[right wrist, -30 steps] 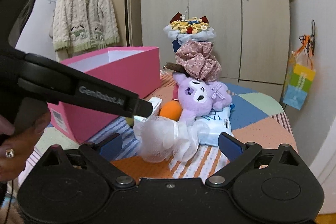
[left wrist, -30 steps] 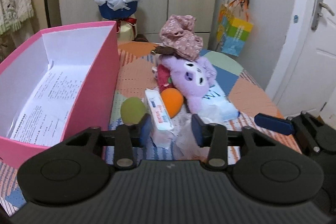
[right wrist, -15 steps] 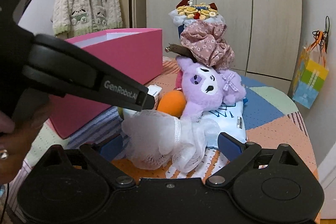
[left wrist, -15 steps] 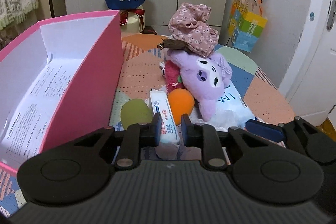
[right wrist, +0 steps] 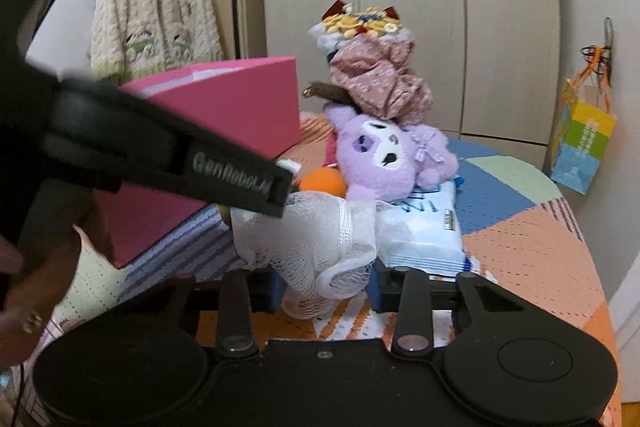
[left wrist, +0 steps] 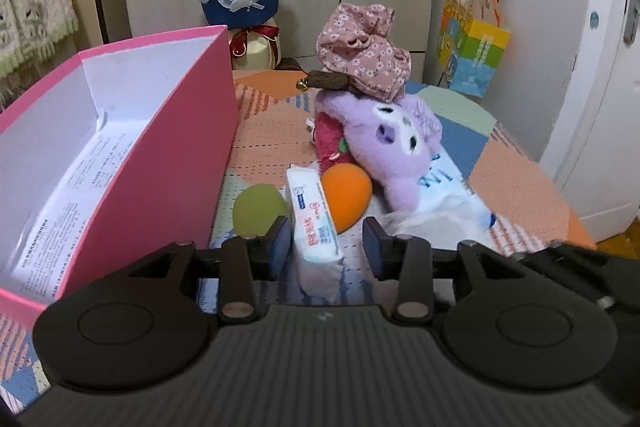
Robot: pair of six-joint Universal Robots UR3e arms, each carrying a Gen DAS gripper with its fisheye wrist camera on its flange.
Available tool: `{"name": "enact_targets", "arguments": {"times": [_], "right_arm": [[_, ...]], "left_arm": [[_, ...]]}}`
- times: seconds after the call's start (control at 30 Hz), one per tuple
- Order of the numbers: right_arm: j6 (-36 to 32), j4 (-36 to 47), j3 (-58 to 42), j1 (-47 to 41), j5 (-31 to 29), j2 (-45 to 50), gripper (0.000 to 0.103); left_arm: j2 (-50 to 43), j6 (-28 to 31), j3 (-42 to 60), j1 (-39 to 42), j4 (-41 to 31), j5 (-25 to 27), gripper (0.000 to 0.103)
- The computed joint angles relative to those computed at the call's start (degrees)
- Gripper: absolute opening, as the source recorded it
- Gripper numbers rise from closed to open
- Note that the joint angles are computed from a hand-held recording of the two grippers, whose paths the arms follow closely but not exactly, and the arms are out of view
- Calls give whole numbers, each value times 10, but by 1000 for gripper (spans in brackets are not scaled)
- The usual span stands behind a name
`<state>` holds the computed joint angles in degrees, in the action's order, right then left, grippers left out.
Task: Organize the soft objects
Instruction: 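Grasp the white tube box with the left tool while the right tool grasps the white mesh puff, then carry the tube box and mesh puff over the pink box with both tools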
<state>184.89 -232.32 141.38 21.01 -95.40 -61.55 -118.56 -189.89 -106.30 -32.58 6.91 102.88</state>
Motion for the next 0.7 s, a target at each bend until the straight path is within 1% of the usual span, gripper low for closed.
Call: {"name": "enact_targets", "arguments": {"times": [0.07,0.13,0.17,0.23,0.33,0.4,0.47,0.5,0.53,0.57,0.63,0.7], "right_arm": [[2,-10,13,3,-10,-5,40],[3,-14,21,18,-38,-9,40],[2,-18,28,21,-45,-12,40],[-3,-21,45,17,-35,-24,40],[-9,-26,55,14,-34,-29,40],[-12,-22,54,7,-28,-28,40],[-11,-16,50,4,-27,-27,41],[-11,-14,48,4,-29,-25,41],[-10,-14,47,3,-28,-23,41],[-10,-19,48,1,-25,-20,41],[-9,-25,50,-3,-18,-17,41],[-7,-34,52,-1,-21,-15,41]], "left_arm": [[-3,1,-6,2,5,-7,31],[-13,5,-2,-3,10,3,25],[-19,9,1,-8,16,12,24],[-30,14,8,-17,25,29,23],[-50,21,27,-31,31,54,23],[-64,17,40,-36,30,68,26],[-74,9,50,-35,22,73,31],[-79,7,55,-35,18,74,31],[-83,7,54,-34,29,72,31],[-89,9,53,-36,41,77,27],[-103,15,55,-48,70,107,21],[-117,28,51,-60,114,136,20]]}}
